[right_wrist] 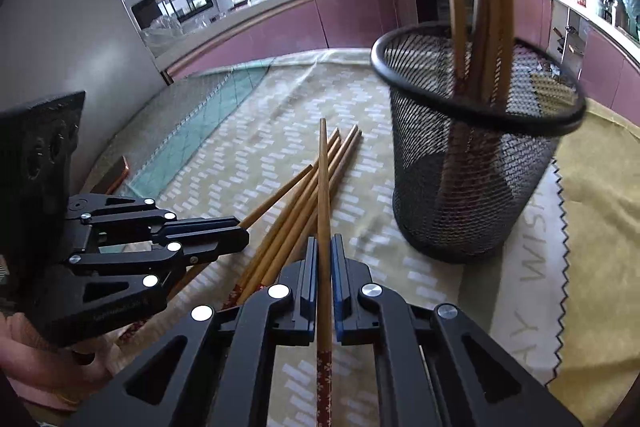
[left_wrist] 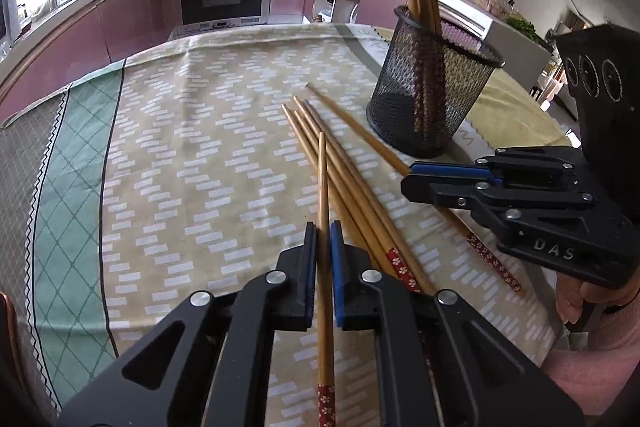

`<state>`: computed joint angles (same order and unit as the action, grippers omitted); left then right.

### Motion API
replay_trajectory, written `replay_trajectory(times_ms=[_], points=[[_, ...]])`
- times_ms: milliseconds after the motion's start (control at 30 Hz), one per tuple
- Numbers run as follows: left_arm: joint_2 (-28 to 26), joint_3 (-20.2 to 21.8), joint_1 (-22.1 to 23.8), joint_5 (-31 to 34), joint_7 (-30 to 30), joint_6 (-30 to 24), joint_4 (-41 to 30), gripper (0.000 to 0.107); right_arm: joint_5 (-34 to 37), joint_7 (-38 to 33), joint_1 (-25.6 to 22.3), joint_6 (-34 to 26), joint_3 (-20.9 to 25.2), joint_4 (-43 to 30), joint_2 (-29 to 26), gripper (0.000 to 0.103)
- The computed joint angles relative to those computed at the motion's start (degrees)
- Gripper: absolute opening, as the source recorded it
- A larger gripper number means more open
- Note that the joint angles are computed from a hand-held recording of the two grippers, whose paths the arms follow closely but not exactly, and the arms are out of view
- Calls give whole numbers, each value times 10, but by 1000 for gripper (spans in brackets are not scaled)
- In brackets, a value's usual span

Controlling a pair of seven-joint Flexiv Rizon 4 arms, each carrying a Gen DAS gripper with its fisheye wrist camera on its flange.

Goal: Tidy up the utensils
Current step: 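Lift both chopsticks upright and lower them into the mesh holder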

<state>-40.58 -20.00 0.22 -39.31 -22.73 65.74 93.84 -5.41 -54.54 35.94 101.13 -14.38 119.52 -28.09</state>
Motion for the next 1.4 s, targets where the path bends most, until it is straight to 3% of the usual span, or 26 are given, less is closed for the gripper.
replay_trajectory(times_ms=[300, 833, 1200, 1400], points=[[42, -42, 38, -100, 79, -49, 19, 7, 76, -59, 64, 72, -56, 53, 45, 6], [93, 9, 25, -262, 155, -204, -1, 7, 235, -191, 150, 105, -129, 66, 100, 6], [89, 29, -19, -336, 179, -201, -48, 7, 283, -249, 232, 106, -231, 55, 117, 6], [79, 22, -34, -349, 183, -182, -79, 7, 288, -265, 242, 110, -260, 39, 122, 6]])
